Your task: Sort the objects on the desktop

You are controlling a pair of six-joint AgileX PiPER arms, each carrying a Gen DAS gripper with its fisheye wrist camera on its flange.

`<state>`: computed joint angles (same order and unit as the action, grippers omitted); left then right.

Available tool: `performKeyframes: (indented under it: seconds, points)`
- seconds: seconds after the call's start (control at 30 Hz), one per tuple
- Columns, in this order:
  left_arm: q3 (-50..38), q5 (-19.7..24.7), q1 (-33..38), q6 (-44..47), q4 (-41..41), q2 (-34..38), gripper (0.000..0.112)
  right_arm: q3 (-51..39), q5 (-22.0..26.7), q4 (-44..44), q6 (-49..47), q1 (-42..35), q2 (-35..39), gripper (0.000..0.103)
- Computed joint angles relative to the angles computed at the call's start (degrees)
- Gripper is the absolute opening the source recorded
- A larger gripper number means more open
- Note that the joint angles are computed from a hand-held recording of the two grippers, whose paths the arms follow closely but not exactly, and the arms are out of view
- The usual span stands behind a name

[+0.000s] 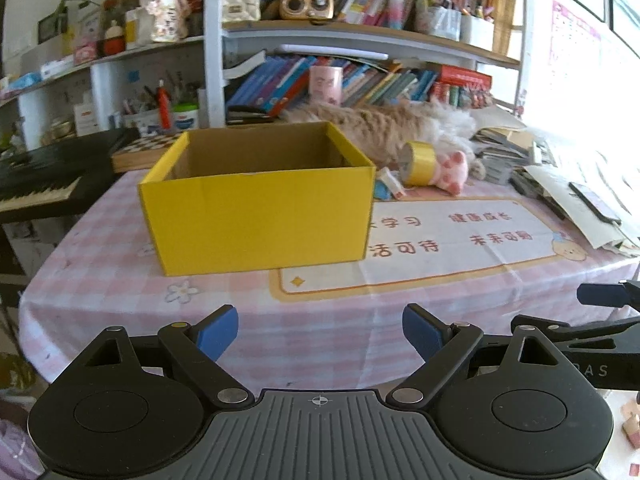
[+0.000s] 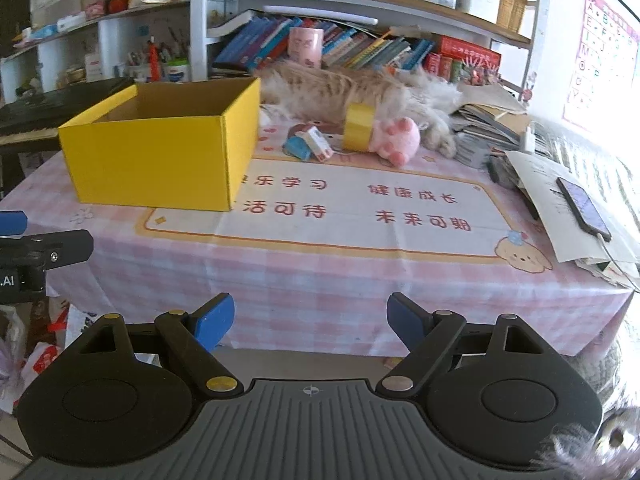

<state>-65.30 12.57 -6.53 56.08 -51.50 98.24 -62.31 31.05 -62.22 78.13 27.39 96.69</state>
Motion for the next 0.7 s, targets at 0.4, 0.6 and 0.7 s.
performKeyframes:
  seconds: [0.4, 0.6, 0.7]
  points:
    - [-5.38, 1.31, -2.83, 0.71, 0.62, 4.14, 0.092, -1.85, -1.46, 3.56, -4.95, -4.41, 1.26, 0.082]
    - [-9.26, 3.19, -4.75, 0.47, 2.48, 6.92, 0.092, -2.52, -2.41, 4.08, -6.67, -6.71, 2.04, 0.082]
    - [-12.22, 4.82, -6.18, -0.54, 4.64, 8.83, 0.092, -2.51, -2.7, 4.78, -7.14, -8.43, 2.15, 0.082]
